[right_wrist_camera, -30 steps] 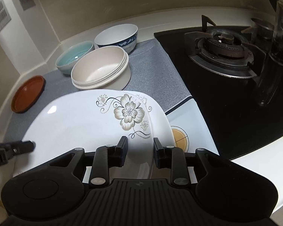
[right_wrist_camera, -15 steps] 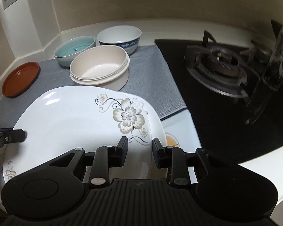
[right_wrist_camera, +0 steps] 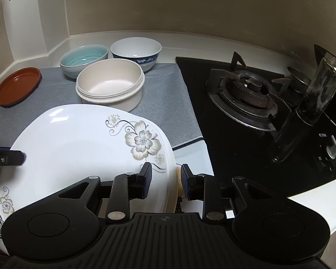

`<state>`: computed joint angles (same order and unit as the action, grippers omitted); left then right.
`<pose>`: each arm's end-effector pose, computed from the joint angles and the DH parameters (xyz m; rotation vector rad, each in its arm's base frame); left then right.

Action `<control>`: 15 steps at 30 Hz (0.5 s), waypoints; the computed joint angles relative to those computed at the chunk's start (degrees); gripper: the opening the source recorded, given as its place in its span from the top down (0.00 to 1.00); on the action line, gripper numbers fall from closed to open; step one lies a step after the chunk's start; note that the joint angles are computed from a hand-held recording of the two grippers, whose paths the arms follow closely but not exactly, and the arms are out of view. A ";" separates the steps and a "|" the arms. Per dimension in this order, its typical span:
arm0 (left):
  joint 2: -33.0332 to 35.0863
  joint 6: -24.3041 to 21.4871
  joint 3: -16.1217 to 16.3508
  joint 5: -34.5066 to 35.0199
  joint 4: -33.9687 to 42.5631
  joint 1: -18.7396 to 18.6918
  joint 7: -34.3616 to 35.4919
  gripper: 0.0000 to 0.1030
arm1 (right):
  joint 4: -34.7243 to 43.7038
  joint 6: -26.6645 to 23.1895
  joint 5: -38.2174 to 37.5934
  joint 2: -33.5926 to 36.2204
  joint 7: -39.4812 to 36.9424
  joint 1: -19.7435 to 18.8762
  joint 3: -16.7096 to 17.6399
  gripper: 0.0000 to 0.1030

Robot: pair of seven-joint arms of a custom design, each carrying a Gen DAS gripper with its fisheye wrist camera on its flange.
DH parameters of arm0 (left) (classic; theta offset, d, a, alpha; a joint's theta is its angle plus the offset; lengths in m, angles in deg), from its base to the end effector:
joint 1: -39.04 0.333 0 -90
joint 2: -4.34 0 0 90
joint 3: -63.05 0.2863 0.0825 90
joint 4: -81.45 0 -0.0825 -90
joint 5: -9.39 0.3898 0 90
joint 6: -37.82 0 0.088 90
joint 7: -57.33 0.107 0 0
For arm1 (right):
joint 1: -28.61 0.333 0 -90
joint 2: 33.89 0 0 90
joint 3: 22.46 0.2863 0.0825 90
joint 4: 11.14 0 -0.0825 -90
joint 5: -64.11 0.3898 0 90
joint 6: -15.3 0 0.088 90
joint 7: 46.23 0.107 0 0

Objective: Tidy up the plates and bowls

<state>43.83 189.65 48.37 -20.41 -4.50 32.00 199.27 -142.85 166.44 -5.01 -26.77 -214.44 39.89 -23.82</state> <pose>0.7005 -0.2264 0.2933 -1.0931 2.6271 -0.9563 0.5205 0.1151 0.2711 -1.2985 2.3755 -0.8755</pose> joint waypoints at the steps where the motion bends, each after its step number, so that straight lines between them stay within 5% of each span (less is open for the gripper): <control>1: -0.10 -0.11 -0.05 0.02 -0.10 0.06 0.09 0.87 | -0.09 0.02 0.14 0.00 0.05 0.03 0.03 0.70; 15: -1.05 -0.64 -0.19 0.08 -1.87 0.04 1.91 0.87 | -1.41 4.70 4.19 0.47 -0.84 -0.79 -0.48 0.70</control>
<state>42.78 189.02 48.17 -20.34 -6.37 32.05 201.19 -144.26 171.14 -0.82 -26.30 -215.28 39.10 -24.30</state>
